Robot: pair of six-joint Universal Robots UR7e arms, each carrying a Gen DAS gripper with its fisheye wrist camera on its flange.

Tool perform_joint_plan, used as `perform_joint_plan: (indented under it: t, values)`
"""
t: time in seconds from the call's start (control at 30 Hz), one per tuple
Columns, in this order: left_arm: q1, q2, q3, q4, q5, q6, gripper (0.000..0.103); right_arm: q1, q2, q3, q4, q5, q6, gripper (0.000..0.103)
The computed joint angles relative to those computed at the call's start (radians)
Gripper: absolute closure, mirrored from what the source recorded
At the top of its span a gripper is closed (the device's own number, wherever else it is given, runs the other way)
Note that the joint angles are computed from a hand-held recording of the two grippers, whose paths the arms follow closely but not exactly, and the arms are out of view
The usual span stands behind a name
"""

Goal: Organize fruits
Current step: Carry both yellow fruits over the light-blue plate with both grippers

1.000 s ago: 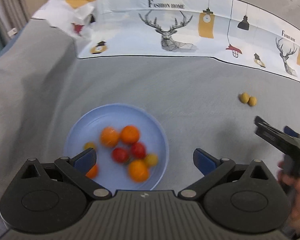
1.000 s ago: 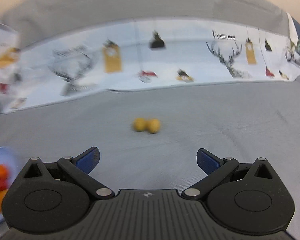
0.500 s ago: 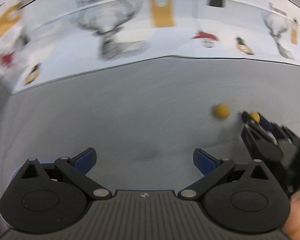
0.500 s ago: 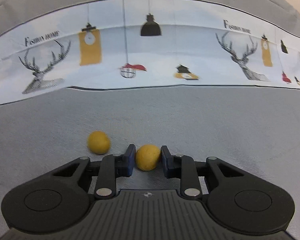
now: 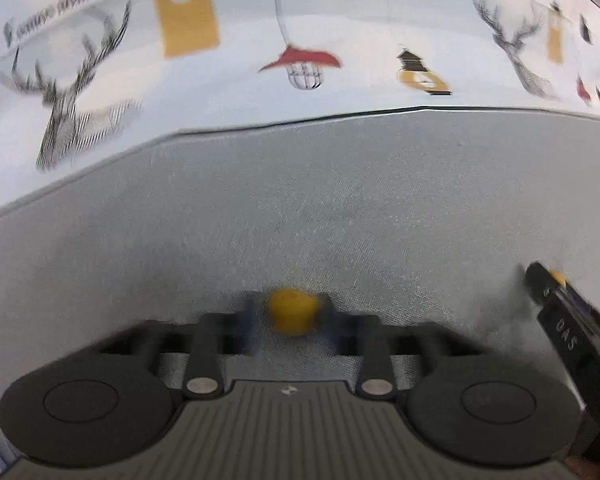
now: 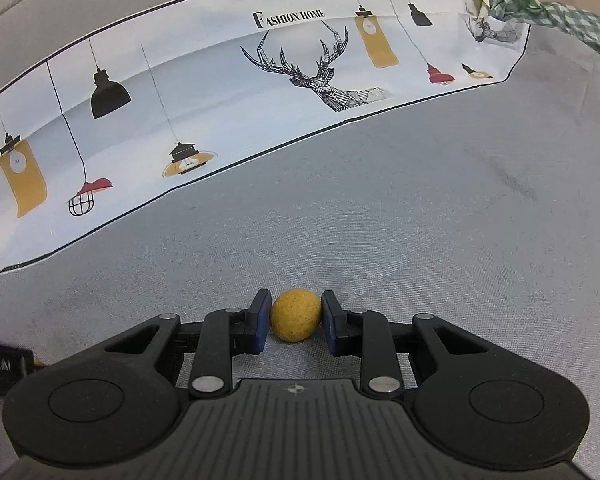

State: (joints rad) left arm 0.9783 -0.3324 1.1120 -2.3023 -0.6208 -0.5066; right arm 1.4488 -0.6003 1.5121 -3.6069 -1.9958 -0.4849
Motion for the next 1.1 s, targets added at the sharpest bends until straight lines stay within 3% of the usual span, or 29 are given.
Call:
perform_joint_plan:
  t: [0.2, 0.37, 0.57, 0.63, 0.87, 1.1]
  values:
    - [-0.018, -0.062, 0.089, 0.023, 0.022, -0.070, 0.073, -0.005, -0.026, 0.037, -0.022, 0.022, 0.037, 0.074]
    - [-0.093, -0.247, 0.330, 0.052, 0.025, -0.191, 0.073, -0.008, -0.030, 0.071, -0.105, 0.094, 0.027, 0.074]
    - [-0.206, -0.506, 0.582, 0.313, 0.056, -0.521, 0.073, 0.038, -0.086, 0.187, -0.087, 0.065, 0.012, 0.074]
    - [-0.241, -0.579, 0.636, 0.427, 0.051, -0.634, 0.073, 0.065, -0.138, 0.267, -0.081, 0.093, 0.017, 0.074]
    - [-0.382, -0.805, 0.783, 0.782, -0.016, -0.969, 0.073, 0.173, -0.430, 0.660, -0.019, 0.336, -0.038, 0.074]
    - [-0.550, -0.973, 0.909, 0.965, -0.083, -1.198, 0.073, 0.314, -0.655, 0.877, 0.213, 0.405, -0.078, 0.074]
